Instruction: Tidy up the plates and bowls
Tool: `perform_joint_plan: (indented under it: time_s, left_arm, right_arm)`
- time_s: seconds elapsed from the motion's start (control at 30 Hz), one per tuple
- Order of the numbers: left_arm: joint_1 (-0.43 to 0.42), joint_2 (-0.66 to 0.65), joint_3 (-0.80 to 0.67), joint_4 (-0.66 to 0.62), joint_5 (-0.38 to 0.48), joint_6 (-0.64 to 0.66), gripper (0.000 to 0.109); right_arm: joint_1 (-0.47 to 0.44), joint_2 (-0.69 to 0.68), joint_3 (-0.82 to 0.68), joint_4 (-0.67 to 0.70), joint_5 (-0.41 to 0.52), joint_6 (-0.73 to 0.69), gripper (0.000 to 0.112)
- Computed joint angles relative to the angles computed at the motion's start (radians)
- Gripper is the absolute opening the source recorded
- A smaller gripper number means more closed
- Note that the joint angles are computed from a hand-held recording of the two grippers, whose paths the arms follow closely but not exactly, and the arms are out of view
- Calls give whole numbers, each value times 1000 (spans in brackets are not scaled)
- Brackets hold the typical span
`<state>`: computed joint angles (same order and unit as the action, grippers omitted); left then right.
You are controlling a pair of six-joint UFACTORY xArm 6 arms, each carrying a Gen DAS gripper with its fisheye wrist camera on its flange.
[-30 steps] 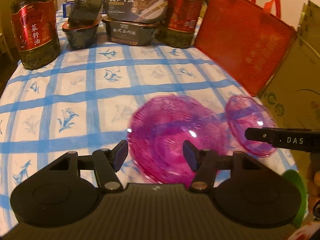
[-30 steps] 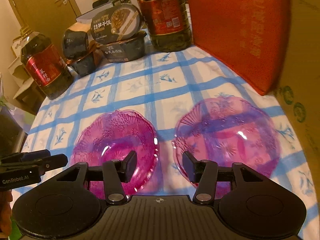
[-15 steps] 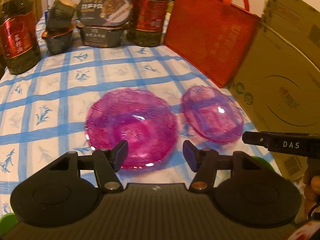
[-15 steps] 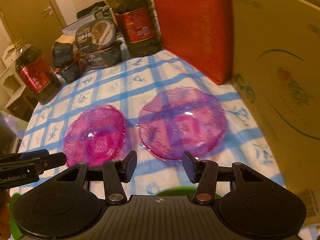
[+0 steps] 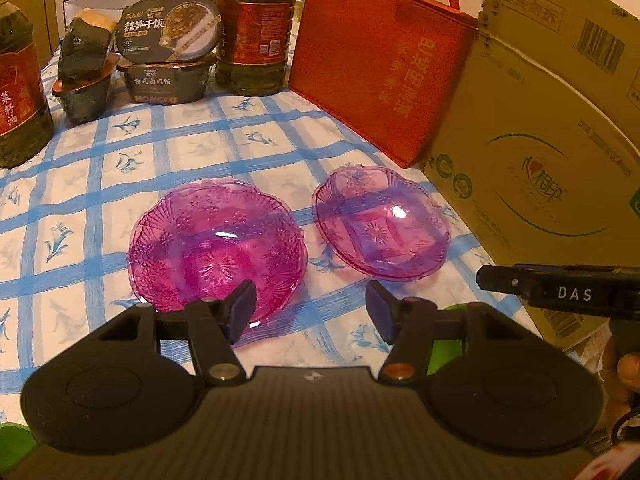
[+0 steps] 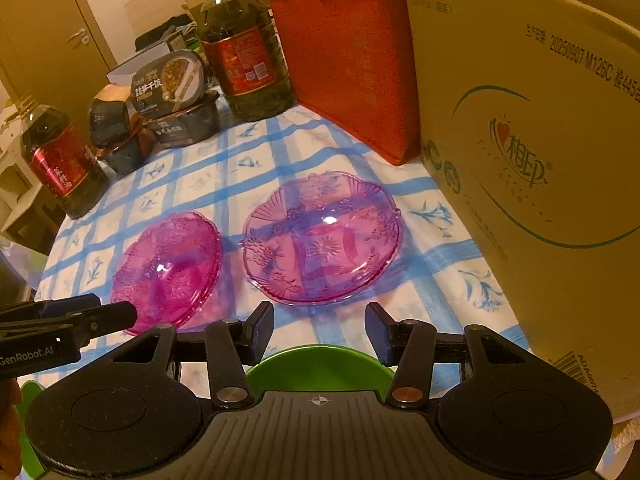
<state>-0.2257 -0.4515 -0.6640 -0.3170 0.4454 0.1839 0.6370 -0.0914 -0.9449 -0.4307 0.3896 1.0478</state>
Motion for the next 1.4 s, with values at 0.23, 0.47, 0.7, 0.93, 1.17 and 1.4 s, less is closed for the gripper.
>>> perform_joint_plan:
  time_s: [0.23, 0.47, 0.7, 0.93, 1.17, 1.4]
  left_arm:
    - [-8, 30, -21, -6, -6, 23, 57]
    - [-16, 91, -66, -100, -12, 128, 57]
    - [-15, 215, -171, -166, -9, 230, 57]
    - [-9, 377, -317, -208, 9, 272, 56]
    - [1, 549, -485, -267, 67, 309, 49]
    - [1, 672, -605, -231, 98, 309, 43]
  right_arm:
    - [-8, 7, 1, 6, -2, -3, 51]
    - [-28, 21, -1, 19, -4, -21, 51]
    - [-60, 58, -28, 17, -1, -33, 51]
    - [-101, 123, -74, 56, -23, -92, 51]
    - [-131, 203, -137, 124, -35, -172, 51]
    - [-159, 278, -185, 229, -41, -259, 51]
